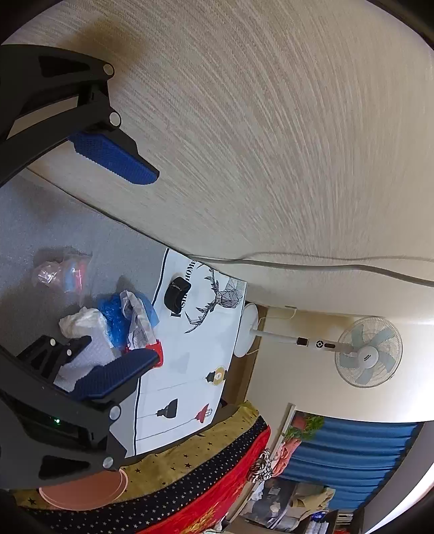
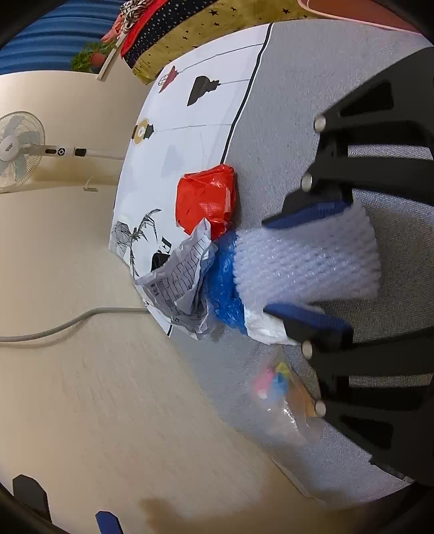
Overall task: Collect trash
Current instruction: 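Move both tools back to the table and grasp the white foam sleeve with the right gripper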
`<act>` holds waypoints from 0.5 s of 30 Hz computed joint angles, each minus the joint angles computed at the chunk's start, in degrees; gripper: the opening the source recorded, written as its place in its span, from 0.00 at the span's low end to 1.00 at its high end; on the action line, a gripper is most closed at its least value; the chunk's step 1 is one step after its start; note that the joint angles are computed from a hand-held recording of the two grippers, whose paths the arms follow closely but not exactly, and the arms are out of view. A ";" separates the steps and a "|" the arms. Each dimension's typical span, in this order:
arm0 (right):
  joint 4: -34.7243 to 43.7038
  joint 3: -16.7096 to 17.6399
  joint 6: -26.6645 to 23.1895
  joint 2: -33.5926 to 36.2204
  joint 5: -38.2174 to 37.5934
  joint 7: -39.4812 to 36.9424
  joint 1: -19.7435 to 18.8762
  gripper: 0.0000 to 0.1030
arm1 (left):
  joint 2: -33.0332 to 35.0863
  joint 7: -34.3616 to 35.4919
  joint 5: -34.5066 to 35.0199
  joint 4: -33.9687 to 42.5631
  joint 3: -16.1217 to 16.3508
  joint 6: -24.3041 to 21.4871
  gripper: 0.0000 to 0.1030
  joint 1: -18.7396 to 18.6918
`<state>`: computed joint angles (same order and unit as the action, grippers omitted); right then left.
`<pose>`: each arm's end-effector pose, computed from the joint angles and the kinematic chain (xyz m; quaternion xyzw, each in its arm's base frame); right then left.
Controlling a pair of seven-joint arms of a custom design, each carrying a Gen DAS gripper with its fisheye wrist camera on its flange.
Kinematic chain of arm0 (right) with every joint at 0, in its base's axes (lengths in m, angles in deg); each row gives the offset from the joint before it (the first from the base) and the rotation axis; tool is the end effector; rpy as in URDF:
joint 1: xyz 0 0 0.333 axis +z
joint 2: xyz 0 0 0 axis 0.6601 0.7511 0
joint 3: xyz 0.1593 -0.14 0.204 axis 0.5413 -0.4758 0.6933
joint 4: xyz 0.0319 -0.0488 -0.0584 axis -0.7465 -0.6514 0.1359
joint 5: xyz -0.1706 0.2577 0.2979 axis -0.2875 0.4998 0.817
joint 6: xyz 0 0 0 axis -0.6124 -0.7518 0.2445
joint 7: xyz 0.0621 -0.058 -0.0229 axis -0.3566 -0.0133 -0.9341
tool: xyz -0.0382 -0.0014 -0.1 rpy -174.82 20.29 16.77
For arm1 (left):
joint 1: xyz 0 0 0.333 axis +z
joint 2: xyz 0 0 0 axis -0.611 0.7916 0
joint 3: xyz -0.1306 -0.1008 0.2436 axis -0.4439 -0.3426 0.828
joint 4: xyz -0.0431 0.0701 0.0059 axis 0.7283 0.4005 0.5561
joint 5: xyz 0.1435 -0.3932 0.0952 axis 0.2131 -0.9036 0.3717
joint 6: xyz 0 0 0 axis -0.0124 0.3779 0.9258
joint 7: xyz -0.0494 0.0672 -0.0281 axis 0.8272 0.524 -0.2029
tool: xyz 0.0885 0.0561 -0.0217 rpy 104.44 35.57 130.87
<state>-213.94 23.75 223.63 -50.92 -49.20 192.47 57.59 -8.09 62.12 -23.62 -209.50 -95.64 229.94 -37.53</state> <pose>0.4689 0.3183 0.4065 -0.7525 0.5219 -0.2062 0.3447 0.4137 -0.1235 0.5387 -0.6810 0.5610 -0.3311 0.3344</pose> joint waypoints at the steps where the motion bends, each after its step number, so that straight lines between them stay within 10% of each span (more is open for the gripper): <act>1: 0.00 0.02 -0.02 -0.02 -0.10 0.03 -0.01 0.26 | -0.02 0.05 0.03 0.00 0.05 -0.01 0.93 -0.03; 15: -2.49 1.51 0.53 -5.24 -2.51 3.31 -3.70 0.12 | 0.36 -0.65 0.64 0.48 -0.72 -0.38 0.93 0.43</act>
<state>-216.43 25.26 224.16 -56.16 -51.71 195.79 53.89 -7.73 61.48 -22.98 -209.02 -96.36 229.56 -37.10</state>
